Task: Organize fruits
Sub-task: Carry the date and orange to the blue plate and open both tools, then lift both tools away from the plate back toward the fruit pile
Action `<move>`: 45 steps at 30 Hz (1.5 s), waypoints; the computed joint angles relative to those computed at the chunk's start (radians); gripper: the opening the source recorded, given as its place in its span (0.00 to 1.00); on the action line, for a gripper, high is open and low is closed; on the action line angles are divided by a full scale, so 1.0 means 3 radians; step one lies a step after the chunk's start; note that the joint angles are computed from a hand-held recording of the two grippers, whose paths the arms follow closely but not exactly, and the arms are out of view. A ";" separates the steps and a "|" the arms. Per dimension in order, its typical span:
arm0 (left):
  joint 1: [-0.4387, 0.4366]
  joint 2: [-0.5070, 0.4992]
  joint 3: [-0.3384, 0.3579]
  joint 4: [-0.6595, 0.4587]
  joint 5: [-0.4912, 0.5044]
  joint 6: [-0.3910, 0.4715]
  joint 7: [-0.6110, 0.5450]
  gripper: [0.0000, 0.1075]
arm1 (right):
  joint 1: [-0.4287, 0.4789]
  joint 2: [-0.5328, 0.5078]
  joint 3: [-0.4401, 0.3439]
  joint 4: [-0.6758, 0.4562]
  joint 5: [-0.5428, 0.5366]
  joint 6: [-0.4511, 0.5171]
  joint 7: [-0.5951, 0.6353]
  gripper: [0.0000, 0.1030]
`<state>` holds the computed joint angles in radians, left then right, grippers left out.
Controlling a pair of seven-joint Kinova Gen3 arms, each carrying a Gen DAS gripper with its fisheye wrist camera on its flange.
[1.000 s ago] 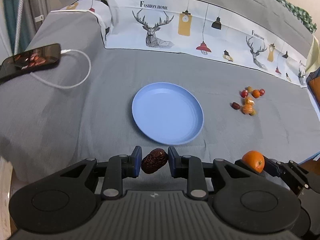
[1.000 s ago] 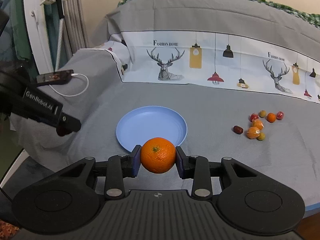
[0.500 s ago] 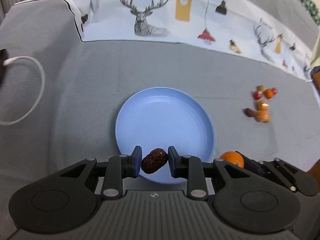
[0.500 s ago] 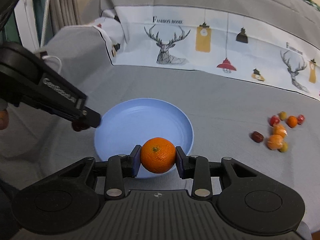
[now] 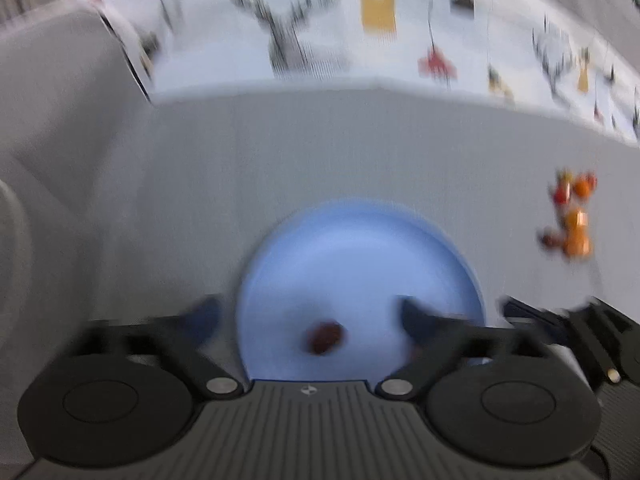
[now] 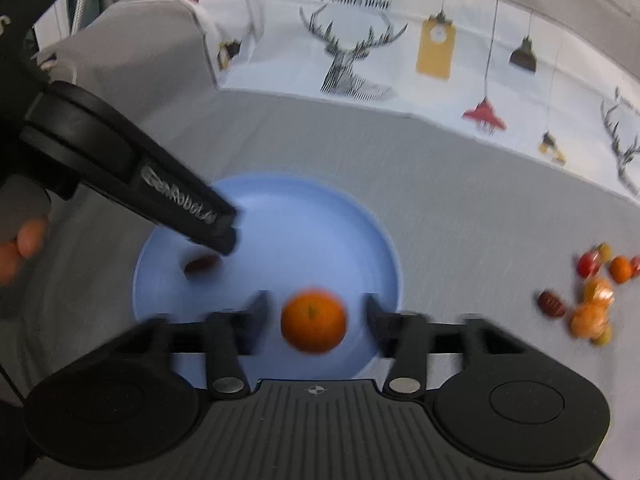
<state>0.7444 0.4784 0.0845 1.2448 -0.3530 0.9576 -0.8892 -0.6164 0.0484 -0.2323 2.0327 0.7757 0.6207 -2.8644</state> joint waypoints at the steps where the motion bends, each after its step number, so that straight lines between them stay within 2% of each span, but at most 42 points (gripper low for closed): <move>1: 0.0082 -0.0093 -0.0080 0.0098 -0.0093 -0.0079 0.0081 0.95 | -0.0043 -0.0051 0.0015 0.0005 0.0034 0.0034 -0.0016 0.77; 4: 0.0225 -0.0273 -0.0187 0.0247 -0.0146 0.0011 0.0174 0.95 | 0.0017 -0.0261 -0.0135 0.0020 -0.0188 0.0158 0.0114 0.89; 7: 0.0251 -0.0481 0.0027 0.0397 -0.0256 0.0346 0.0526 0.95 | -0.0153 -0.0529 -0.0116 0.0074 -0.0595 0.0308 0.0205 0.92; 10: 0.0337 -0.0695 0.0182 0.0624 -0.0290 0.0595 0.0772 0.95 | -0.0061 -0.0739 -0.0447 0.0059 -0.0931 0.0552 0.0167 0.95; 12: 0.0338 -0.0790 0.0375 0.0712 -0.0378 0.0814 0.0950 0.95 | 0.0023 -0.0848 -0.0756 0.0041 -0.0920 0.0751 -0.0071 0.97; 14: 0.0516 -0.0846 0.0346 0.0746 -0.0390 0.1085 0.1107 0.95 | 0.0056 -0.0910 -0.1065 -0.0007 -0.0743 0.1021 -0.0336 0.97; 16: 0.0557 -0.0940 0.0422 0.0809 -0.0359 0.1238 0.1351 0.95 | 0.0068 -0.0951 -0.1214 -0.0059 -0.0621 0.1207 -0.0466 0.97; 18: 0.0450 -0.1034 0.0572 0.0869 -0.0333 0.1250 0.1433 0.95 | 0.0079 -0.1025 -0.1334 -0.0076 -0.0537 0.1341 -0.0634 0.97; 22: 0.0571 -0.1171 0.0726 0.0920 -0.0648 0.1363 0.1793 0.95 | 0.0058 -0.1116 -0.1627 -0.0134 -0.0439 0.1630 -0.0820 0.97; 26: 0.0645 -0.1206 0.0897 0.0877 -0.0747 0.1426 0.1880 0.95 | 0.0079 -0.1176 -0.1993 -0.0193 -0.0258 0.1955 -0.0960 0.98; 30: 0.0724 -0.1265 0.0964 0.0862 -0.0865 0.1481 0.2041 0.95 | 0.0163 -0.1259 -0.2240 -0.0253 -0.0193 0.2182 -0.1035 0.98; 34: 0.0820 -0.1307 0.1066 0.0867 -0.1071 0.1575 0.2230 0.95 | 0.0332 -0.1349 -0.2450 -0.0300 -0.0203 0.2237 -0.0999 0.99; 39: 0.0880 -0.1308 0.1119 0.0837 -0.1161 0.1621 0.2276 0.95 | 0.0540 -0.1443 -0.2646 -0.0343 -0.0257 0.2193 -0.0849 0.99; 45: 0.0858 -0.1349 0.1133 0.0881 -0.1133 0.1565 0.2265 0.95 | 0.0769 -0.1613 -0.2680 -0.0341 -0.0445 0.2073 -0.0688 0.99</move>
